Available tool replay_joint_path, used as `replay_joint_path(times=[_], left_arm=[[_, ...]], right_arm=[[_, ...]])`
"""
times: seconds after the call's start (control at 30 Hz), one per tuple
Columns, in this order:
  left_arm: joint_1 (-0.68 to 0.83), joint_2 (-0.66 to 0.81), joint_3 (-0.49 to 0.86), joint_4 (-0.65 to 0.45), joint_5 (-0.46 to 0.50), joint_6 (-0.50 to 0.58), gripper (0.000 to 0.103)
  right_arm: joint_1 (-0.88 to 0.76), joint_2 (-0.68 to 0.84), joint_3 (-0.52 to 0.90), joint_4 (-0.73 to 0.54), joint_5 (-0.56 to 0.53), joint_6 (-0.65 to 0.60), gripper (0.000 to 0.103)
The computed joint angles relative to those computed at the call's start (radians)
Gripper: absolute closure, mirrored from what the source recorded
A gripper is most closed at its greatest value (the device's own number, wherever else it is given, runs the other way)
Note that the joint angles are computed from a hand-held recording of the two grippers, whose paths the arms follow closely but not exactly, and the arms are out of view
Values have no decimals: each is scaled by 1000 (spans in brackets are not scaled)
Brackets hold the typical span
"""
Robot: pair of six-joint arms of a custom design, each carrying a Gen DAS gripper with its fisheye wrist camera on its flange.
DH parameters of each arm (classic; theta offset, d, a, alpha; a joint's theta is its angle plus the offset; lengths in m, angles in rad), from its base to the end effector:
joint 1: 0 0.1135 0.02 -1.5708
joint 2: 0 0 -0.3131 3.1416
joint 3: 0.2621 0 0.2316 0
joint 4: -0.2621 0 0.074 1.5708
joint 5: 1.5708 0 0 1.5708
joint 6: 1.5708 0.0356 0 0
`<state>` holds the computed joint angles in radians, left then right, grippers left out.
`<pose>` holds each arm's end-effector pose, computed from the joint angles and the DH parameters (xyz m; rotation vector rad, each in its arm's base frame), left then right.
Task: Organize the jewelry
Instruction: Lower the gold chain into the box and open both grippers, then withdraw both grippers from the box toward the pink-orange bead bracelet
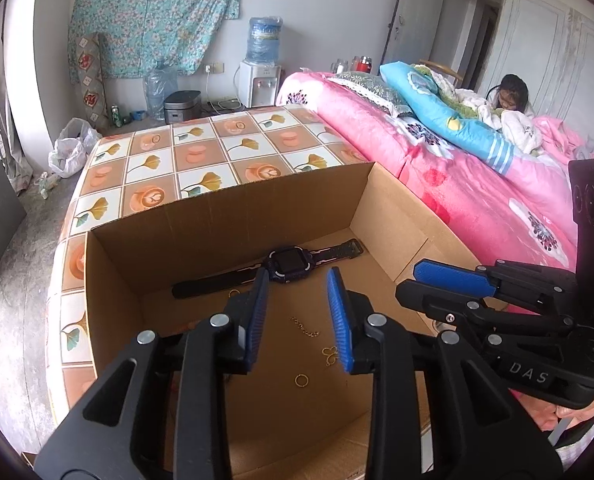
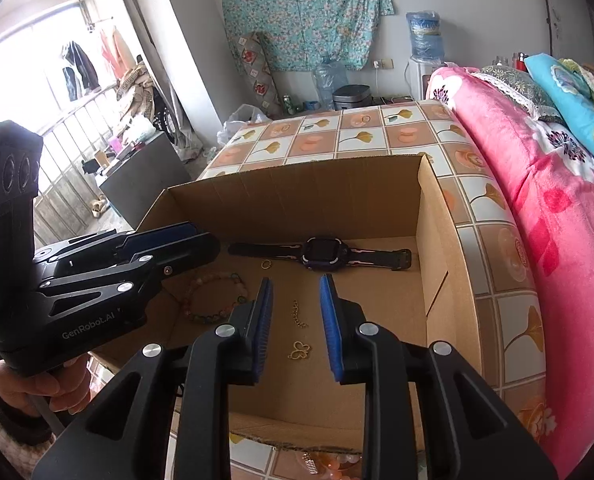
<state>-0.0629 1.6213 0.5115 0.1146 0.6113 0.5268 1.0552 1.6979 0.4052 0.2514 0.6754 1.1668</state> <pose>0.2434 -0.0358 0.1660 0.9089 2.2238 -0.5718 0.1329 0.1893 0.1376 0.3481 2.2920 0.2011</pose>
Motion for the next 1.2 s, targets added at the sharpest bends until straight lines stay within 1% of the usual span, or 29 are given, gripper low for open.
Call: replay_joint_path(times=[0.1,0.13,0.23,0.33,0.37,0.4,0.47,0.57,0.67,0.77,0.83,0.97,1.03,1.2], left_arm=[[61,-53,-21,-49,47,47,69],[82,-70,-27,-68,63,64,68],[153,-123,-44,-134,114,134,64],[239,-160,-49,-232,174,243,61],[272,-169,-49,-273,196,290,58],[308,-176,-46,-319,222,343,54],[376,-182,-38,-424,270,468,51],[480,-172,-28,-601,321,703,43],[567,-135,-28,-747,329,929,36],[633,-82,-36,-831,302,1085,31],[665,-51,-51,-846,277,1145,28],[715,2,-89,-809,217,1196,27],[733,16,-114,-763,193,1199,26],[750,52,-163,-659,146,1181,24]], right_arm=[[47,-18,11,-45,35,43,76],[62,-23,16,-60,46,56,74],[103,-38,28,-98,78,85,72],[151,-49,38,-125,110,108,70],[170,-50,42,-133,122,117,69],[188,-51,45,-139,133,125,69],[227,-52,49,-146,154,140,68],[289,-42,66,-177,185,169,66],[348,-28,82,-207,213,202,61],[404,-8,103,-251,240,241,59],[430,6,113,-272,245,268,58],[465,33,116,-270,233,305,58],[473,46,113,-259,222,320,58],[481,99,98,-184,177,337,58]])
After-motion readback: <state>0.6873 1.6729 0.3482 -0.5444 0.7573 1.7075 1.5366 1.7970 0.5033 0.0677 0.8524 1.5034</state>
